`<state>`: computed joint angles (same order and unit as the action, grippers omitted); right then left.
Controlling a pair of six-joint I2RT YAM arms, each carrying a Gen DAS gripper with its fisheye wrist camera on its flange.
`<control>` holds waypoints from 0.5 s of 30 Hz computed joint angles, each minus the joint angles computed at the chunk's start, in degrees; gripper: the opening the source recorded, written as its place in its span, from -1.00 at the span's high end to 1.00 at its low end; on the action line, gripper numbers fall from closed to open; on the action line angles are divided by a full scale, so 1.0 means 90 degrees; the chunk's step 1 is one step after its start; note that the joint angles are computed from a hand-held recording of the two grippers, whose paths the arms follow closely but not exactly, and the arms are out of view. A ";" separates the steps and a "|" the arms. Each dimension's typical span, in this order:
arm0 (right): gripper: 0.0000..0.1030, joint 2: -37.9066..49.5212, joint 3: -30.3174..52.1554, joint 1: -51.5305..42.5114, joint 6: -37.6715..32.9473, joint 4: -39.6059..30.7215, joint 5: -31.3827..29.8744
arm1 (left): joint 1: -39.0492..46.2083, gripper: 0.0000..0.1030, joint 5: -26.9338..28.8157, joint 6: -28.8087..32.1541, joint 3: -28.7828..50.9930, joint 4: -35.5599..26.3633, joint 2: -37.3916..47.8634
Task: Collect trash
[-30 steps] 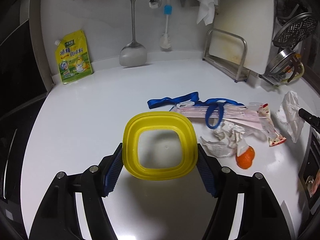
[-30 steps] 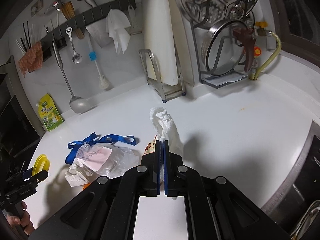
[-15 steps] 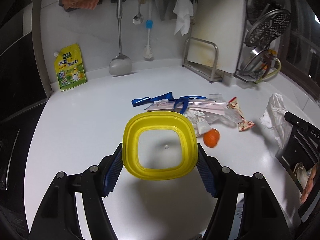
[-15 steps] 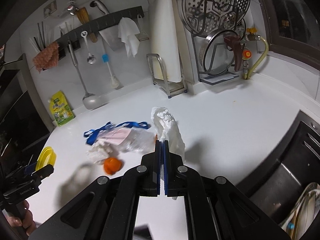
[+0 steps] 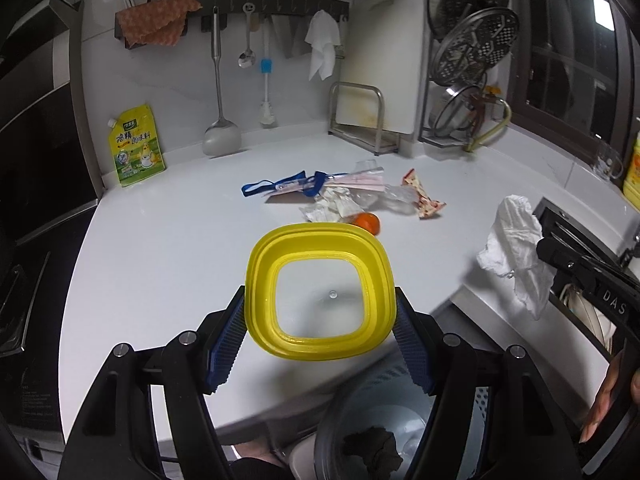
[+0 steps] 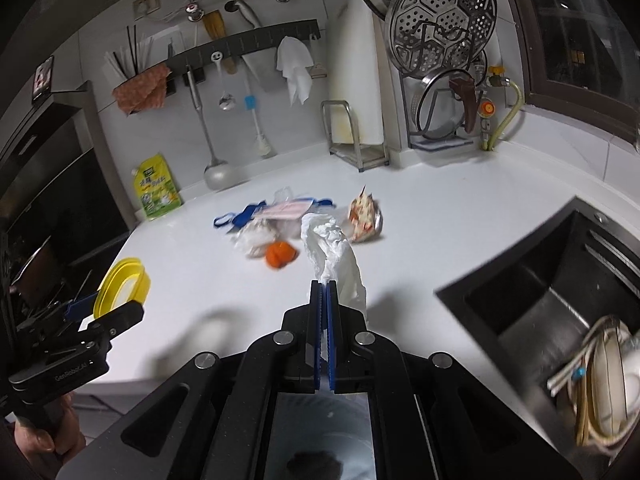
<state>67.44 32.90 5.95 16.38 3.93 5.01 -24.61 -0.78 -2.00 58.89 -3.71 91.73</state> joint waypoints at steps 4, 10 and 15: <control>0.95 -0.0607 -0.0481 0.0453 0.0228 -0.0235 0.0392 | -0.0153 -0.30 0.0043 -0.0013 -0.0541 0.0104 -0.0419; 0.95 -0.1353 -0.1159 0.1082 0.0661 -0.0503 0.0936 | -0.0375 -0.30 0.0035 -0.0080 -0.1170 0.0213 -0.0830; 0.95 -0.1668 -0.1647 0.1560 0.1070 -0.0631 0.1272 | -0.0607 -0.30 0.0004 -0.0152 -0.1586 0.0323 -0.0983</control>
<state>52.43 18.07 19.99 26.02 -1.75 16.46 -30.08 -0.75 -3.37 44.62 -0.80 82.88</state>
